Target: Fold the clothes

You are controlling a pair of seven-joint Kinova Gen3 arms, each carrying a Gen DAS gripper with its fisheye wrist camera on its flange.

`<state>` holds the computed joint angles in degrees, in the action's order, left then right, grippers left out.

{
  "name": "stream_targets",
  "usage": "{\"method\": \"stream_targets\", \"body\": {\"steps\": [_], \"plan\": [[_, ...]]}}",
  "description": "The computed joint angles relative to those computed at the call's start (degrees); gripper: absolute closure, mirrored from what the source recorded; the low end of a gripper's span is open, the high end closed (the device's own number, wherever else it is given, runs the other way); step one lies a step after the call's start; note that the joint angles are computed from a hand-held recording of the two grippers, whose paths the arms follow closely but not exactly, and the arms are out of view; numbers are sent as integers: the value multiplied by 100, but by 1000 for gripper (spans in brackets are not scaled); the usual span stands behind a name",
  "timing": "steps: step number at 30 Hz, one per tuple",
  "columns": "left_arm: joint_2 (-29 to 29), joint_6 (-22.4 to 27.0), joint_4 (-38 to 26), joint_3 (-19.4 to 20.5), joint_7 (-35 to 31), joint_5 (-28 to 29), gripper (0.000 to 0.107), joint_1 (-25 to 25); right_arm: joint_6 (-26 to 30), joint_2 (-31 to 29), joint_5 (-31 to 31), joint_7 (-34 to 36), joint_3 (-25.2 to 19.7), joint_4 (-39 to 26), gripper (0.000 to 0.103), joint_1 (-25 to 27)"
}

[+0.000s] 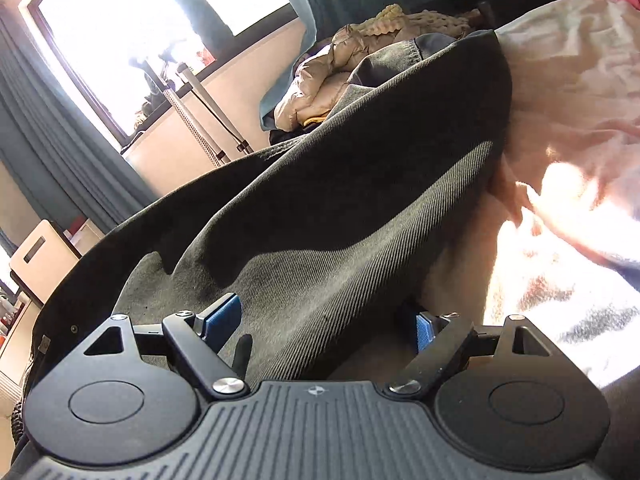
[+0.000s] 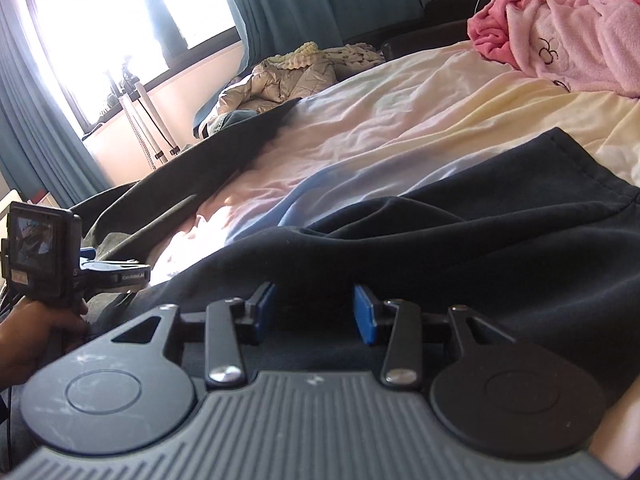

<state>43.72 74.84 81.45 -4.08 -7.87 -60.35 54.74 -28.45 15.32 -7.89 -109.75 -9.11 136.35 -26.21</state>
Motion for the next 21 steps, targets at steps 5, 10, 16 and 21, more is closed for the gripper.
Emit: {"method": "stream_targets", "body": {"steps": [5, 10, 16, 21], "plan": [[555, 19, -966, -192, -660, -71, 38, -291, -194, 151, 279, -191, -89, -30, 59, 156], [593, -96, -1497, -397, -1077, 255, 98, -402, -304, 253, 304, -98, -22, -15, 59, 109], [-146, -373, -784, -582, -284, -248, 103, 85, -443, 275, 404, -144, -167, 70, 58, 231], [-1236, -380, 168, -263, 625, -649, 103, 460, -488, 149, 775, -690, -231, 181, 58, 451]]}}
